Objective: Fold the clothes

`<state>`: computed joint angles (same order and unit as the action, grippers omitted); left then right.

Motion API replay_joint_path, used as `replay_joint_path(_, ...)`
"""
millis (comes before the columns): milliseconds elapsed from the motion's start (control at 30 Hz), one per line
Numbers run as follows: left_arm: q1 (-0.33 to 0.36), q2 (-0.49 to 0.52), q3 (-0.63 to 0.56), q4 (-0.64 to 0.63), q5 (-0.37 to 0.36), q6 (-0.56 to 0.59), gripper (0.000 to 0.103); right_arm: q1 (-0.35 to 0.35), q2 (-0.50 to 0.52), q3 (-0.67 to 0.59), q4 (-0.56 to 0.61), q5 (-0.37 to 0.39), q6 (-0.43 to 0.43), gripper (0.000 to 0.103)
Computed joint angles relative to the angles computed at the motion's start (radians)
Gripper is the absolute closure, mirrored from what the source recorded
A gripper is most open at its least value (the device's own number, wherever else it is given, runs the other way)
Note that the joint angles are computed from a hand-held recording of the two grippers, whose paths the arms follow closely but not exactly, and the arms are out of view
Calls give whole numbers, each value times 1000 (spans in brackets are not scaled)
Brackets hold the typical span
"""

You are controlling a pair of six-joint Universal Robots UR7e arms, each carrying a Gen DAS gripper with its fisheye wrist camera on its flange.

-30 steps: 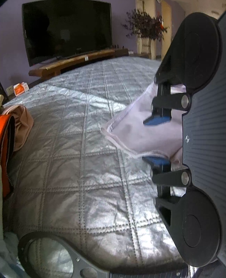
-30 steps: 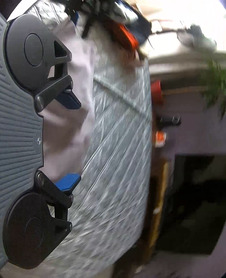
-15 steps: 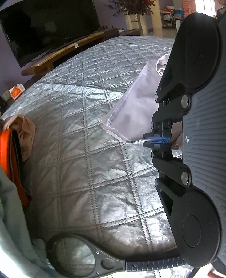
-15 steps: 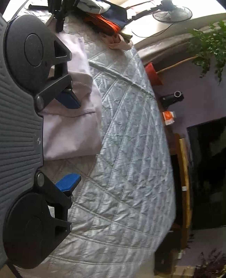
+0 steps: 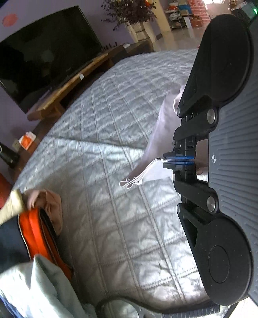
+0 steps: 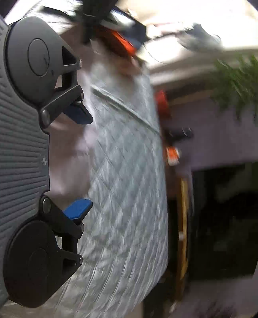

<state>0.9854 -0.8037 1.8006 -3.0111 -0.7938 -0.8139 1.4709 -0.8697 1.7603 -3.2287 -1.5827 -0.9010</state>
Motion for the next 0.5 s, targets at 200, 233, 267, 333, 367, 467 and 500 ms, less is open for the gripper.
replay_joint_path(200, -24, 19, -31, -17, 1, 50, 100, 36, 61, -25, 38, -72, -170, 76)
replay_joint_path(233, -29, 20, -34, -21, -1, 58, 100, 43, 72, -29, 43, -91, -201, 76)
replay_joint_path(267, -32, 22, -39, -24, -4, 68, 100, 51, 83, -31, 55, -119, -249, 77)
replay_joint_path(333, -37, 28, -51, -30, -12, 88, 100, 56, 91, -18, 29, -135, -315, 79)
replay_joint_path(367, -40, 31, -56, -32, -16, 98, 100, 59, 91, -19, 29, -140, -321, 79)
replay_joint_path(467, -44, 46, -81, -27, -27, 120, 100, 55, 71, -28, 67, -114, -228, 74)
replay_joint_path(500, -45, 52, -90, -26, -31, 125, 100, 46, 56, -28, 69, -81, -181, 72)
